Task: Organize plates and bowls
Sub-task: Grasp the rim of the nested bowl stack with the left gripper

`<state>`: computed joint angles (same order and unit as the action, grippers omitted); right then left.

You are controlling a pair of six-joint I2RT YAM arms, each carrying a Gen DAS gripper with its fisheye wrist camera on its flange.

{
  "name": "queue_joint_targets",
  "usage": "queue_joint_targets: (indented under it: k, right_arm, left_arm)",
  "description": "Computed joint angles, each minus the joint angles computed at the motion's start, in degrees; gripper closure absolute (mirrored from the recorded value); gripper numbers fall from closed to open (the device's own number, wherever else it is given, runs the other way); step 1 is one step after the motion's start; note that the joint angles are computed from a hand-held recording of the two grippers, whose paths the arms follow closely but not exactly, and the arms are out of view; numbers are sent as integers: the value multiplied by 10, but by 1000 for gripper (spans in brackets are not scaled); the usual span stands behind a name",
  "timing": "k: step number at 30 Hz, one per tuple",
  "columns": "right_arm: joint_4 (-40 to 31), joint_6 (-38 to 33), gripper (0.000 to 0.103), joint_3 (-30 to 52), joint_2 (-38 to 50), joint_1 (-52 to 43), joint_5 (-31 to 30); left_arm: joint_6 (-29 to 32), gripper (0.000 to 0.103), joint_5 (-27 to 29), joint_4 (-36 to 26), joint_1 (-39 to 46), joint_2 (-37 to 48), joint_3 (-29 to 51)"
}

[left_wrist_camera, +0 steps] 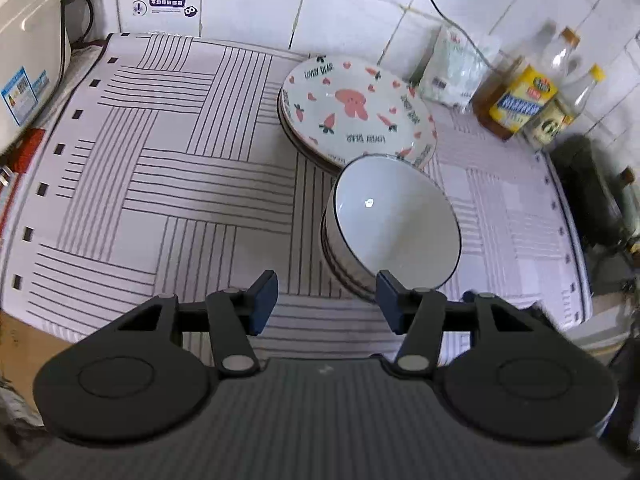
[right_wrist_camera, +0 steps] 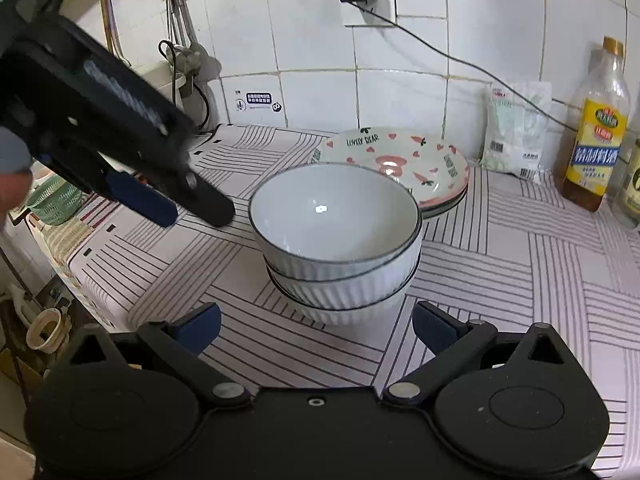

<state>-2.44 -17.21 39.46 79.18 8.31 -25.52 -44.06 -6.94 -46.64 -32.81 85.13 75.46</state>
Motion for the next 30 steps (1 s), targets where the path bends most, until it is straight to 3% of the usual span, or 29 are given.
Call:
queue_joint_targets:
  k: [5,8,15,17,21,24,28,30]
  right_arm:
    - [97,21,0,-29,50,-6,-8]
    - [121,47,0,-23,90,-18,-39]
    - [208,46,0,-15,161,-6,-30]
    - [215,16,0,-10,174,-3,-34]
    - [306,6,0,-27,207,-6,-44]
    - [330,29,0,-14,237,-12,-55]
    - [310,20,1,11,255,-20,-87]
    - [307,8,1,17,256,-17,-90]
  left_arm:
    - [-9,47,25,101,21,-24,-69]
    - [1,47,34,142,27,-16,-90]
    - [12,41,37,133,32,38,-76]
    - [13,41,50,146,37,38,-84]
    - [10,41,85,196,51,48,-103]
    - [8,43,97,231,59,63,-109]
    - [-19,49,78,275,63,61,-126]
    - [-11,49,87,267,67,74,-113]
